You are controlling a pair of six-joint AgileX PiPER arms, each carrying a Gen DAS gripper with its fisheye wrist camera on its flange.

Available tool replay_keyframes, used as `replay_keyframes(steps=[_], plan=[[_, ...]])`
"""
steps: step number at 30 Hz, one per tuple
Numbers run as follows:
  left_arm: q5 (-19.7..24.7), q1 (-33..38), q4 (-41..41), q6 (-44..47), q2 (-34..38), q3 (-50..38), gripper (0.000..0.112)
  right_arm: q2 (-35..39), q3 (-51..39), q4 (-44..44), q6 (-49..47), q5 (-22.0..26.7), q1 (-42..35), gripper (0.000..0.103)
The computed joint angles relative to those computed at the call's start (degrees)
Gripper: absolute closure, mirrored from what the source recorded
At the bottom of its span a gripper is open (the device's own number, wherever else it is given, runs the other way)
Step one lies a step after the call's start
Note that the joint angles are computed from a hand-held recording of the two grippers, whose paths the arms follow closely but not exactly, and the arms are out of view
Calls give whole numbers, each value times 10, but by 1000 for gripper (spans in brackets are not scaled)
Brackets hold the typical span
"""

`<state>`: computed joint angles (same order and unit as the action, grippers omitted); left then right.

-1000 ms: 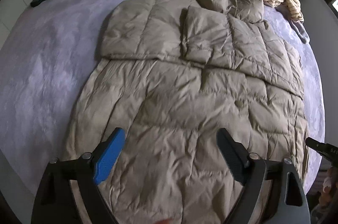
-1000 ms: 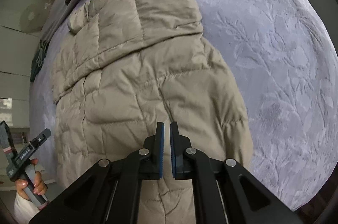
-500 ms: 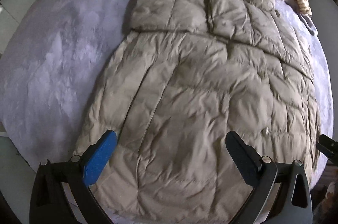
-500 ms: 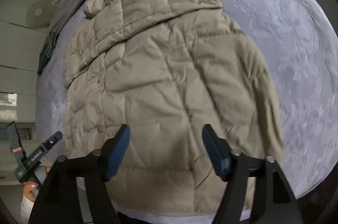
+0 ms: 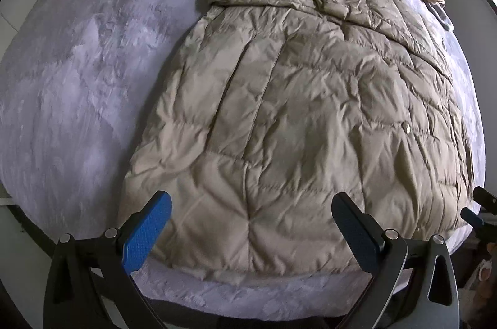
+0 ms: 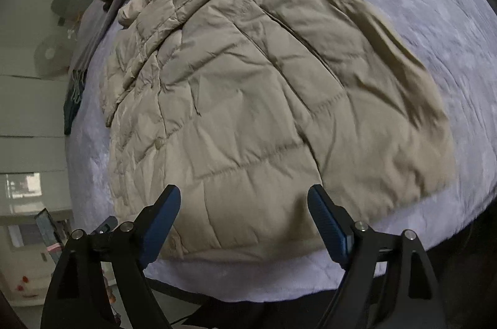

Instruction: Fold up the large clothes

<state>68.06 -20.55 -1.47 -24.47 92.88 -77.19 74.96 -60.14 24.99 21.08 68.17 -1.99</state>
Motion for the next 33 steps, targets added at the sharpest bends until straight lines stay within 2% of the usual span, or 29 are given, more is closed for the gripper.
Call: replay_keyframes(steps=[8,9,11,15,19,21,24,28,33], plan=[[-28,55,-67,67,-66,88,9,-72,71,12,41,-15,-15,16],[-32,65,-75,76,-77,103,9,-84,83,12,51,-22,-19,14],[-39,83,-92,92,-93,127,9,-100,101,18,59,-32,-31,0],[-45,138,-167,155,-120,173,9,-119,129,31,56,-31,-65,0],[-26,204,-258,236,-132,215,9,-124,155,50,31,-15,-116,0],[-3,237,-311,284,-124,235,9,-125,170,74,4,-5,-150,0],[9,260,-358,317,-113,264,9,-133,192,103,-27,5,-192,0],[-25,251,-405,316,-100,285,9,-135,207,127,-46,-2,-214,0],[-81,221,-439,295,-67,263,9,-128,227,176,-73,-30,-236,0]])
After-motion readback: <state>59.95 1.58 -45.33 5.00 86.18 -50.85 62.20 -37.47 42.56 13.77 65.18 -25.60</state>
